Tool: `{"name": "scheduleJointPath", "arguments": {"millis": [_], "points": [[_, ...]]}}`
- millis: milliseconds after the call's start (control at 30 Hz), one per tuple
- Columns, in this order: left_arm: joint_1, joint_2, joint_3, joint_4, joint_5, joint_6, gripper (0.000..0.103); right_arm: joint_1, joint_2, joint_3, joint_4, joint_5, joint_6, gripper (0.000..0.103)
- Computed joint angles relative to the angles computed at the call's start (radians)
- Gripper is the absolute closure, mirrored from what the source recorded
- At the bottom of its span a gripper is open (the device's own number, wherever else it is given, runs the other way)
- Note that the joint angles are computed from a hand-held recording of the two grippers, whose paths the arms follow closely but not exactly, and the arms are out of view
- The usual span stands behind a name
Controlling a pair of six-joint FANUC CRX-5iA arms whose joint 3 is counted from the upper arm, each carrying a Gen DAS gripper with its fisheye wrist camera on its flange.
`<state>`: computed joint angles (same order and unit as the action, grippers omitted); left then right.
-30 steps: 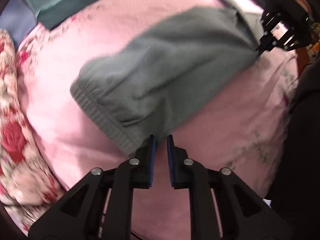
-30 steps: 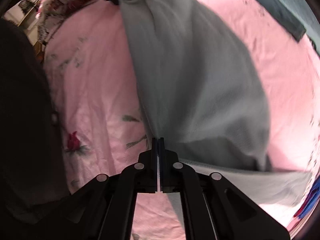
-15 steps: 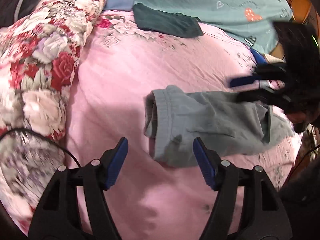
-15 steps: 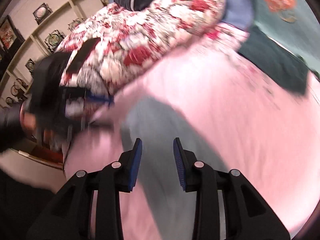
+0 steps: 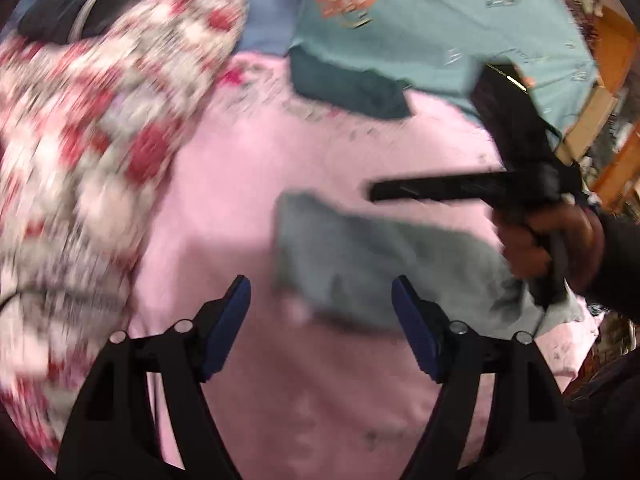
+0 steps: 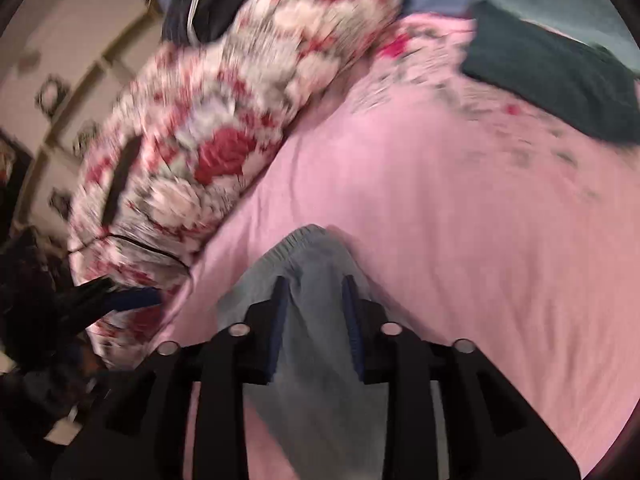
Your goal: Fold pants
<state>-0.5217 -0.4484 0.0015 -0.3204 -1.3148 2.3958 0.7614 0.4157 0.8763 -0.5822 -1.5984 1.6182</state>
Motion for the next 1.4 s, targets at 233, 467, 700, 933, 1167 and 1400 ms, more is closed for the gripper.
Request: {"name": "scheduleJointPath", "arguments": {"millis": [233, 467, 700, 933, 1167, 1400], "points": [[0.101, 0.242, 0.027, 0.068, -0.047, -0.225, 0.011, -0.179, -0.351, -0.412, 0.246, 0.105, -0.22, 0.061], [0.007, 0.279, 0.155, -0.006, -0.137, -0.014, 0.01, -0.349, -0.424, -0.53, 0.477, 0.176, -0.421, 0.048], [-0.196, 0.474, 0.418, -0.09, -0.184, 0.151, 0.007, -0.459, -0.135, -0.278, 0.548, 0.198, -0.496, 0.048], [-0.318, 0.654, 0.652, -0.086, -0.274, 0.201, 0.007, -0.478, 0.14, 0.005, 0.584, 0.057, -0.509, 0.053], [-0.338, 0.738, 0.757, -0.085, -0.315, 0.171, 0.007, -0.453, 0.056, -0.114, 0.67, 0.132, -0.357, 0.101], [-0.287, 0.842, 0.835, 0.044, -0.241, -0.016, 0.007, -0.695, -0.207, -0.15, 0.267, 0.162, -0.228, 0.101]]}}
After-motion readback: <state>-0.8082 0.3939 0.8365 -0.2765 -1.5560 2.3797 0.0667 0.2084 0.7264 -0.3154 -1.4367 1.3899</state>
